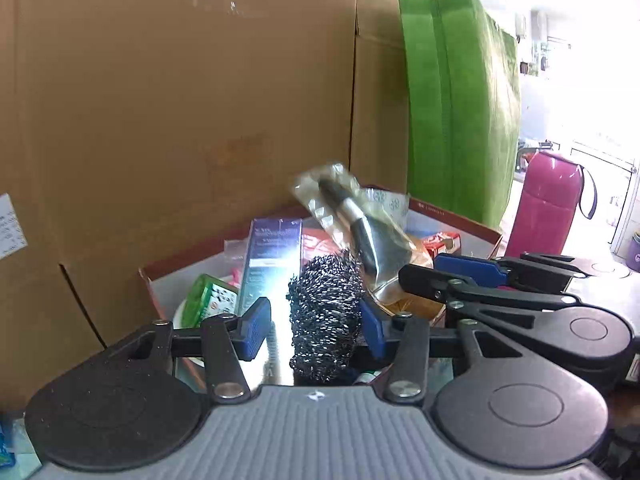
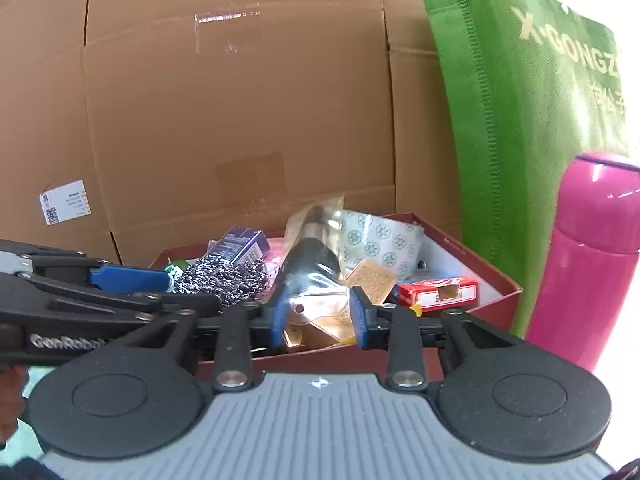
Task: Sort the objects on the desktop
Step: 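Release the steel wool and bagged brush into the red-brown box, then move both grippers back over the table toward the brown striped case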
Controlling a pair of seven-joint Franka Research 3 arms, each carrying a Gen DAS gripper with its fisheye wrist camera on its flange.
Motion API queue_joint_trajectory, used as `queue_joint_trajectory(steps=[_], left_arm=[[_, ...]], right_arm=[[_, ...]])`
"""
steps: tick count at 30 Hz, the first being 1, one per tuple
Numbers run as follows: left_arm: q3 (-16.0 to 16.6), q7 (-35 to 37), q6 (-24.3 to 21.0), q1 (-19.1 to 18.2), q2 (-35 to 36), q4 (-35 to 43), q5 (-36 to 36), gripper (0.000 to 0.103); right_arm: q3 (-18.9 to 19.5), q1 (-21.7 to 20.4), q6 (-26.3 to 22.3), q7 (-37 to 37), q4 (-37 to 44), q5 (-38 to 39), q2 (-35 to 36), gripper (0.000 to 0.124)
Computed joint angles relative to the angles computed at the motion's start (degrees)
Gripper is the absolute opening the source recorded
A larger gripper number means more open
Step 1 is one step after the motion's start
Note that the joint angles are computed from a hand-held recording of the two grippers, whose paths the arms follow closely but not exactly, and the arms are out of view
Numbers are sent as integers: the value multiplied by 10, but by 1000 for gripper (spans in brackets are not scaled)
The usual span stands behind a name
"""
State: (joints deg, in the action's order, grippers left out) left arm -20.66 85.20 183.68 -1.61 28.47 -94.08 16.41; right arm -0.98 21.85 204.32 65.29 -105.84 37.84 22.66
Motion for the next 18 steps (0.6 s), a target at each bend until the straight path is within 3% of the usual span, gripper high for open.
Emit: queue_joint_trajectory(steps=[2,3,5,6,7,9,10,13,18], left_arm=[[27,-32,9,-19,-5,-6,31,54],[23,-36,15,-14,-7,-12,42,53],[-26,4,26,24,-7,-28,13,56],[-32,0,34,31,-10,-35,15,58],[-17,-9,43,20,-16,-40,15,64],[50,-38,74,-32,-33,-56,8,76],[68,-50,87,-44,-38,-64,7,83],[61,-83,115,-30,-46,-81,24,90],[128,-106,158,-84,-85,-142,6,94]], right_arm=[[28,-35,-2,37,-1,-34,4,31],[38,-46,3,51,-11,-51,0,31],[32,-39,29,53,-25,-57,-6,32],[28,-34,38,49,-34,-55,-12,32],[24,-29,42,44,-34,-48,-12,35],[20,-21,51,36,-39,-31,-17,44],[20,-19,55,35,-44,-25,-21,51],[28,-25,56,42,-59,-28,-31,54],[31,-16,58,28,-87,-19,-49,58]])
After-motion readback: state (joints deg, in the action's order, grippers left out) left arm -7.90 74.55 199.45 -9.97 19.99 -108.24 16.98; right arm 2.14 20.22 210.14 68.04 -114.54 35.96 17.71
